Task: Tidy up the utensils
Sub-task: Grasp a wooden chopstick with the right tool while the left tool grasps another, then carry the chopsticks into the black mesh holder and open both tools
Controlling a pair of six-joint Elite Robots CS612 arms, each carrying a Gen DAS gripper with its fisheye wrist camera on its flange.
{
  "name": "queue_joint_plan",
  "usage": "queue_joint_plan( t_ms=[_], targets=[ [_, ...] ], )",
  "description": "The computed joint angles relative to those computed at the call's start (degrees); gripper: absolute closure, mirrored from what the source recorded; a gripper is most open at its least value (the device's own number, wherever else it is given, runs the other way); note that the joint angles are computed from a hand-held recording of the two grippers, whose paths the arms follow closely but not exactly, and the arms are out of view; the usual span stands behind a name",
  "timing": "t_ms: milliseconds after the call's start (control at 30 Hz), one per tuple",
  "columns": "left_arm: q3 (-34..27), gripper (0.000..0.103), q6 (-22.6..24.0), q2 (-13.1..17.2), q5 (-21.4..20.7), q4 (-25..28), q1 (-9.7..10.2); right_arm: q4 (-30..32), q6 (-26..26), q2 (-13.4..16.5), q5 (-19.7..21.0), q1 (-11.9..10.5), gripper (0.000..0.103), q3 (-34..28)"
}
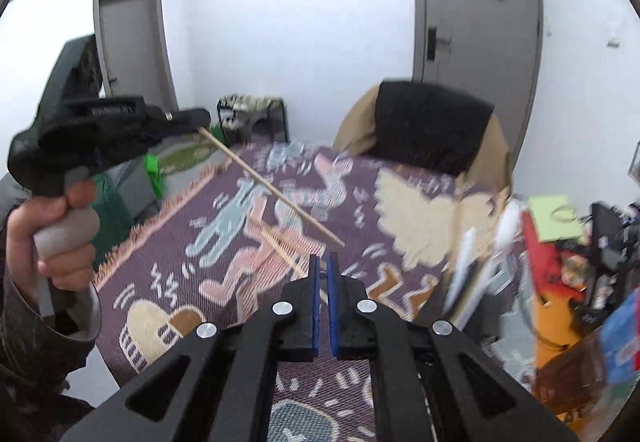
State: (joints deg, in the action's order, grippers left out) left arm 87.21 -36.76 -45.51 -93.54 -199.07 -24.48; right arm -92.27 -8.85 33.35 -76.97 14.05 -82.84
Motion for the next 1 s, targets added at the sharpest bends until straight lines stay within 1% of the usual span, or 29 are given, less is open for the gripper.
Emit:
queue_joint_plan(
  t_ms=[133,333,500,667,767,1000],
  targets=[
    [-0.9,0.098,2.5,-0.6,-1.7,-0.4,-0.69,-1.5,0.1,-0.5,-1.7,-0.4,0.099,-2.1],
    [-2.0,0.098,7.1,-1.6,-3.7,-0.3,-2.01,-1.7,-0.6,-1.4,-5.2,-0.9,0.099,-5.2],
    [-3.2,0.098,10.6,-1.9,-4.9,2.5,-2.93,0.0,-0.5,-1.7,-7.7,-1.6,0.098,-7.4],
    [-4.5,0.098,13.9,-1.8,-5.4,6.1,-3.81,1.8,-0.2,-1.5,-8.7,-2.2,0.098,-8.5],
    [-5.2,0.098,15.4,-1.7,-5.8,8.2,-4.25,2.8,-0.3,-1.5,-8.7,-2.5,0.098,-8.6],
    [-7.7,0.098,19.8,-1.3,-6.3,15.4,-5.22,5.8,-1.1,-1.9,-7.8,-3.0,0.098,-7.9]
  ],
)
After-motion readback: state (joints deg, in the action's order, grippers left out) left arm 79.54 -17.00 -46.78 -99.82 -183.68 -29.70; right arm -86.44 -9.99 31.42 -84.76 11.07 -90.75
